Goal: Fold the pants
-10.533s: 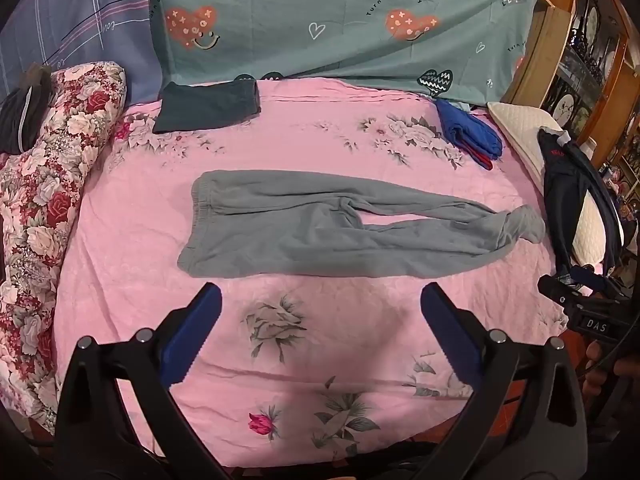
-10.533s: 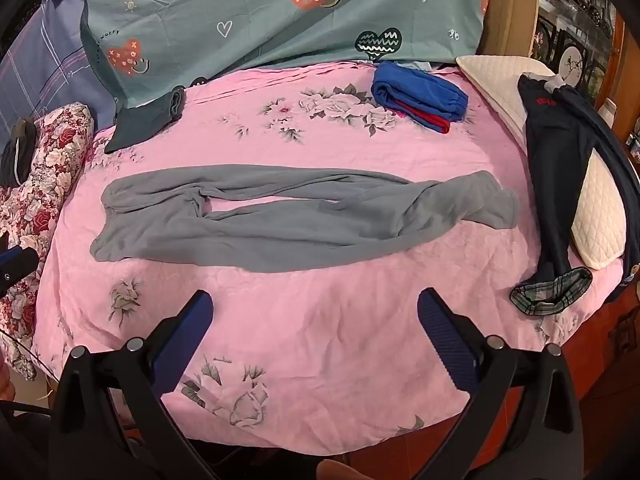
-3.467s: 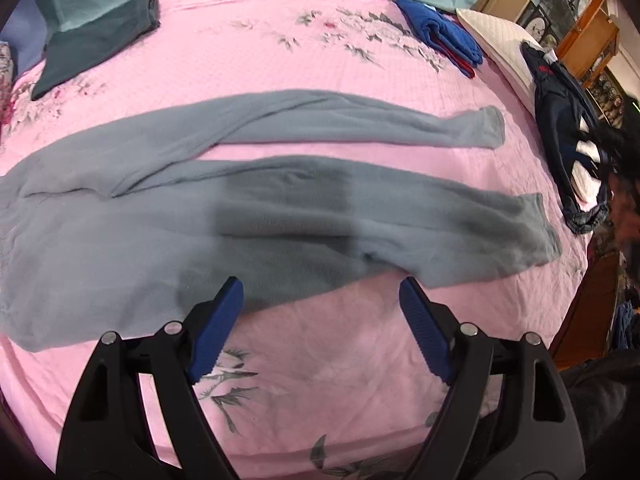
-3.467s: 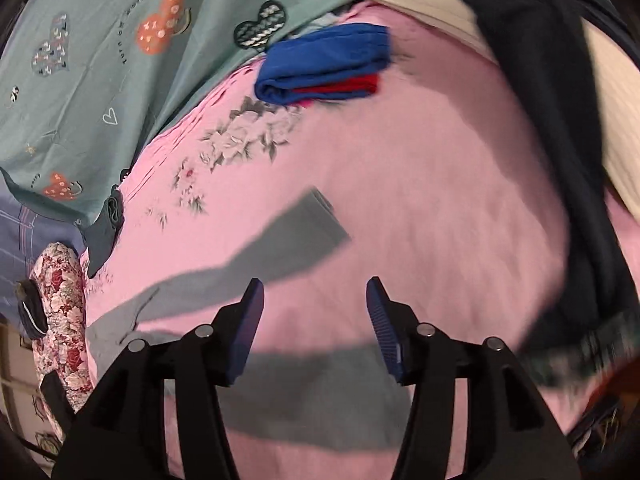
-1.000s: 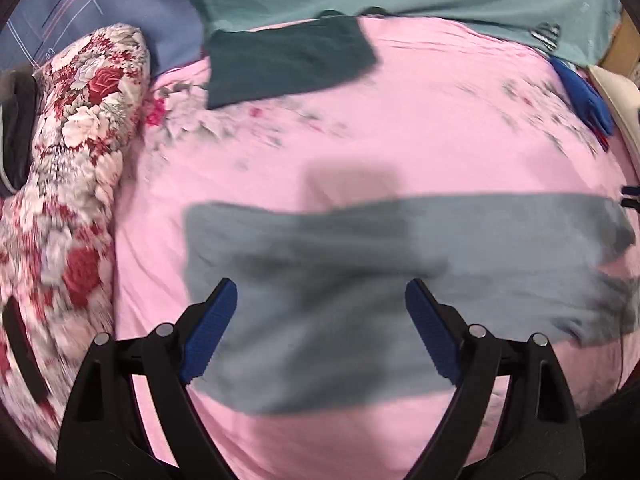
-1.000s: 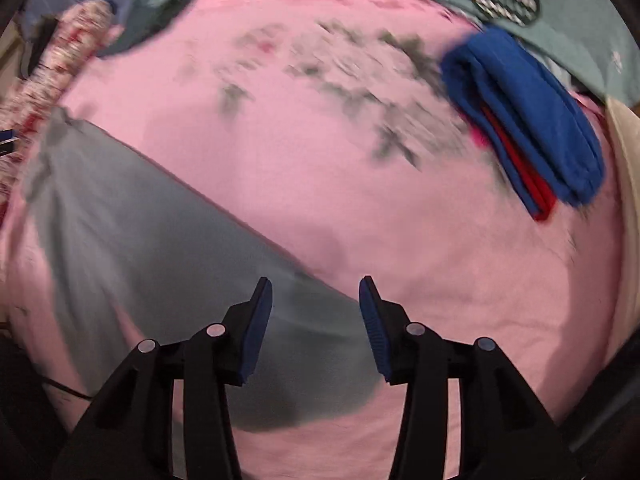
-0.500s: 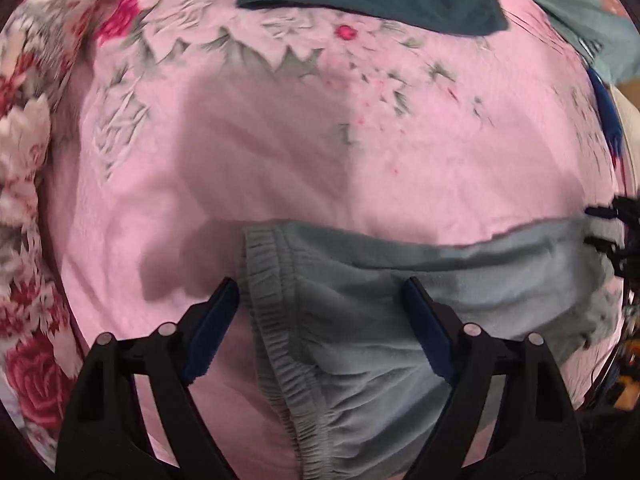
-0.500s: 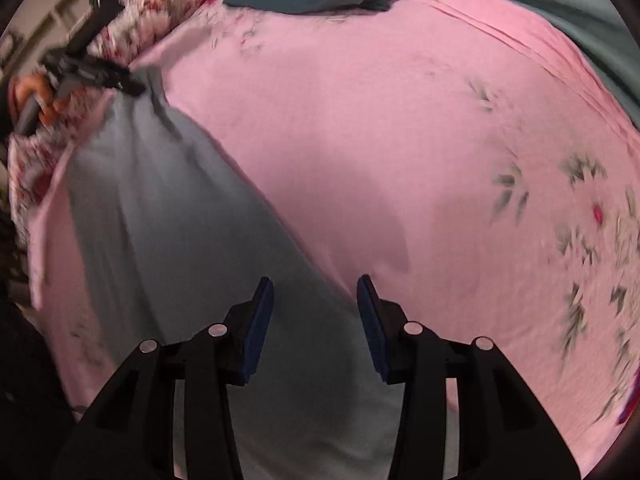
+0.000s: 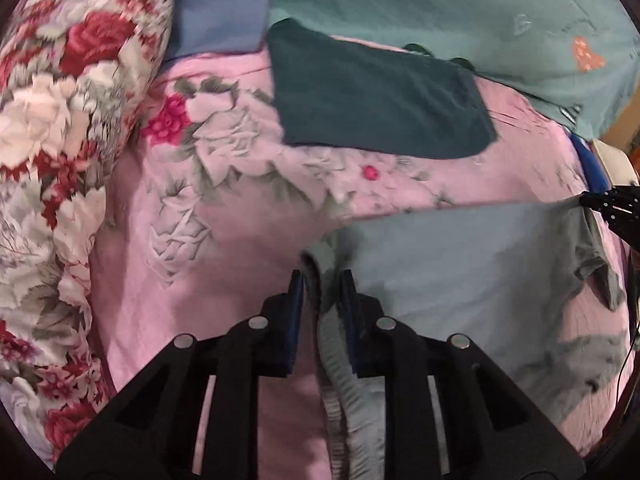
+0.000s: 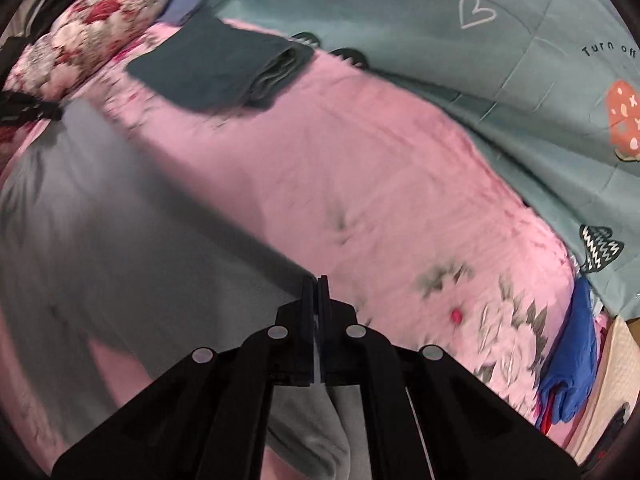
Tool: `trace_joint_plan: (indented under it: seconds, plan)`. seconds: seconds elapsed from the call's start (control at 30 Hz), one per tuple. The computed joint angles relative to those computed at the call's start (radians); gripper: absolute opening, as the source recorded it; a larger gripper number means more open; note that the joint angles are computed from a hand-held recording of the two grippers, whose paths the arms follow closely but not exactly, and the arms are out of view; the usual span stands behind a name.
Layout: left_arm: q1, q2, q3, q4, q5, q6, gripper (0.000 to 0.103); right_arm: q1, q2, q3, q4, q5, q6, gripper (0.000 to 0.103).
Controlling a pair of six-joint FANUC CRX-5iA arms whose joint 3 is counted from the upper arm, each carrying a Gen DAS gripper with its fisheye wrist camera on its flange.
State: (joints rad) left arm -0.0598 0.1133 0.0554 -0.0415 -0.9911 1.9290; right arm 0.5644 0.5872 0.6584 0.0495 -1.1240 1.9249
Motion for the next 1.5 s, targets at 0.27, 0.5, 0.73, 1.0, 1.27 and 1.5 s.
trace_joint_plan:
  seconds: [0.27,0.5,0.73,1.0,1.27,1.5]
  plan:
    - [0.065,-0.139,-0.181,0.155,-0.033,-0.007,0.078,-0.072,-0.112,-0.075,-0.154,-0.042,-0.147,0.05]
    - [-0.025,-0.148,-0.255,0.255,-0.097,-0.172,0.082,-0.038,-0.44,-0.429,-0.319,-0.209,0.129,0.05]
    - [-0.15,-0.13,-0.168,0.068,-0.144,-0.067,0.027,0.191,-0.558,-0.75,-0.124,0.037,0.141,0.033]
    - [-0.231,-0.208,-0.145,-0.077,-0.226,0.144,0.02,0.171,-0.578,-0.658,-0.314,-0.123,0.185,0.003]
    - [-0.386,-0.159,-0.033,-0.349,-0.531,0.467,0.096,-0.14,-0.592,-0.587,-0.478,-0.13,0.009,0.047]
    - [-0.525,-0.114,0.1,-0.441,-0.695,0.736,0.096,-0.478,-0.406,-0.495,-0.215,0.061,-0.458,0.051]
